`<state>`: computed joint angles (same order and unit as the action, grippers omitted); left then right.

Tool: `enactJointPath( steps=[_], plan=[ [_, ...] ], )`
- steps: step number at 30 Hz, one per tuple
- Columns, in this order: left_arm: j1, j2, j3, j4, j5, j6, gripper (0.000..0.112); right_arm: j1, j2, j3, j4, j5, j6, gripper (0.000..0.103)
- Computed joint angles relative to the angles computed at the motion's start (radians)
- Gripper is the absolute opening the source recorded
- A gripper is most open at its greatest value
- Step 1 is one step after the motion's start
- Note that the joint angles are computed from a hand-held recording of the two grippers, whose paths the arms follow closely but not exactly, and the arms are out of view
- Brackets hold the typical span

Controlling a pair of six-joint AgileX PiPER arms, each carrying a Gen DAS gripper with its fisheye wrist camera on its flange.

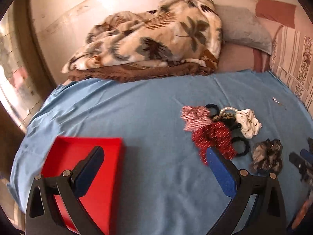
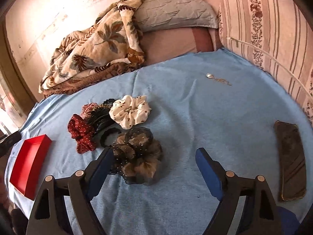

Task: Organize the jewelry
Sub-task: 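Grasp the red polka-dot scrunchie with left gripper while right gripper grasps brown sheer scrunchie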

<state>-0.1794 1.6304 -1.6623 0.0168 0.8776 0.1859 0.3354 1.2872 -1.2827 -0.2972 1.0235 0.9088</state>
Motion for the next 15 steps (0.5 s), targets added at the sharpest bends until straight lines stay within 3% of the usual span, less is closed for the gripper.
enactJointPath(
  steps=[6, 15],
  plan=[
    [-0.074, 0.172, -0.153, -0.052, 0.072, 0.007, 0.103, -0.071, 0.05, 0.012, 0.127, -0.062, -0.114, 0.086],
    [-0.081, 0.38, -0.337, -0.128, 0.168, 0.021, 0.103, -0.107, 0.132, 0.017, 0.247, -0.142, -0.2, 0.085]
  ],
)
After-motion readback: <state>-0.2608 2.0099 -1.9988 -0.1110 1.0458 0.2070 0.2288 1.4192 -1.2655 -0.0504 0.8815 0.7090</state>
